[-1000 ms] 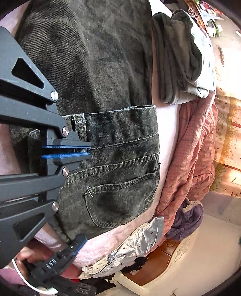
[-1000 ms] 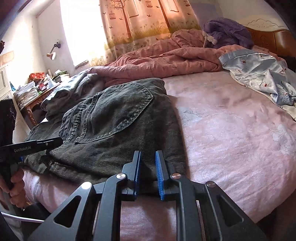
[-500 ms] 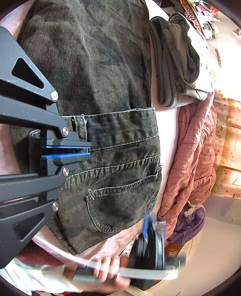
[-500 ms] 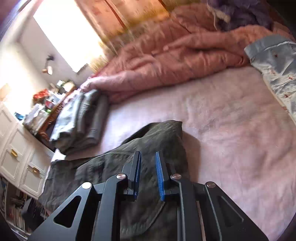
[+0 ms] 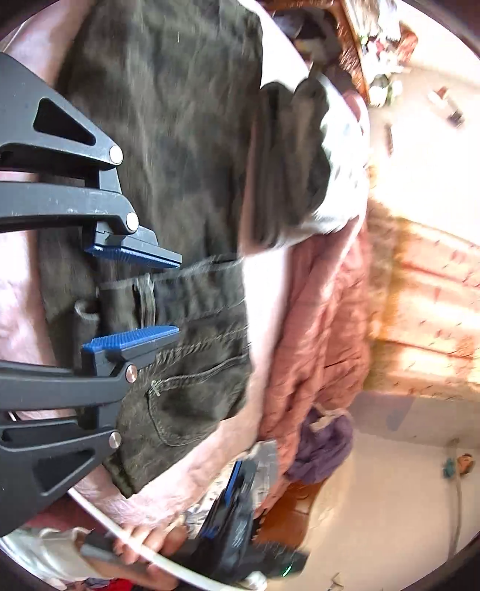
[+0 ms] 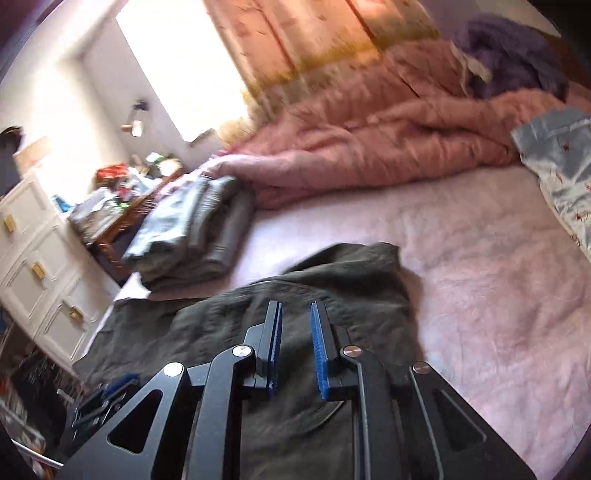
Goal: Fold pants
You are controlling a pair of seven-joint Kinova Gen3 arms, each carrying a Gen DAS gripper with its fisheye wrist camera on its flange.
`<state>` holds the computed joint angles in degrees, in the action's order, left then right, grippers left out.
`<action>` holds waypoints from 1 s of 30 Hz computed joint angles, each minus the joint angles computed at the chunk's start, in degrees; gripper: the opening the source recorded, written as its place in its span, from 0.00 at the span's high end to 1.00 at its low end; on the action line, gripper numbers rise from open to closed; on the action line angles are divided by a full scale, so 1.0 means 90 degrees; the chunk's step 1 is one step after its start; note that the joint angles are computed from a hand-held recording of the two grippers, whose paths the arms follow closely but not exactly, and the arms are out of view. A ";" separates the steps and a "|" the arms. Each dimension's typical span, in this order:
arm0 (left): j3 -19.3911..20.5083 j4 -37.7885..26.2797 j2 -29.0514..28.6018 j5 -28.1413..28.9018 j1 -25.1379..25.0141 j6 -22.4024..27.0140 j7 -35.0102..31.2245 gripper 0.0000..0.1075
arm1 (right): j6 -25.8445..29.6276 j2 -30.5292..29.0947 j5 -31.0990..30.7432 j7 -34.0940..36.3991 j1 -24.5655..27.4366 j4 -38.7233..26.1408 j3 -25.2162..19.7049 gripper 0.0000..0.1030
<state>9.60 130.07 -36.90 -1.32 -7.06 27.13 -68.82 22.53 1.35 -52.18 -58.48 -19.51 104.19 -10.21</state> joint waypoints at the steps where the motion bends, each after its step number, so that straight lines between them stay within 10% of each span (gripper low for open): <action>1: -0.0001 0.0039 -0.0233 -0.0056 -0.0087 0.0055 0.0021 0.69 | -0.0259 -0.0295 -0.0259 0.0259 0.0182 0.0265 -0.0295 0.83; 10: -0.0108 0.0457 -0.2268 -0.0610 -0.0841 0.0472 -0.0168 0.05 | -0.2589 -0.2358 -0.2329 0.1632 0.1431 0.1954 -0.2949 0.83; 18: -0.0498 0.0886 -0.2746 -0.0906 -0.1755 0.0946 -0.0358 0.05 | -0.4660 -0.2717 -0.2538 0.0935 0.1993 0.2660 -0.5193 0.41; 24: -0.1467 0.1125 -0.2839 -0.1107 -0.1799 0.1259 -0.0452 0.05 | -0.5761 -0.1850 -0.3256 0.1497 0.1184 0.2522 -0.5421 0.26; 30: -0.2940 0.0836 -0.2647 -0.1972 -0.1823 0.1212 -0.0165 0.05 | -0.5567 -0.1504 -0.4119 0.2565 0.0924 0.2253 -0.5135 0.20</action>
<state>-16.85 137.59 -60.72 -19.06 -23.47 38.03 -70.31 -27.57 -12.18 -89.25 -35.40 -11.20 124.47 -56.43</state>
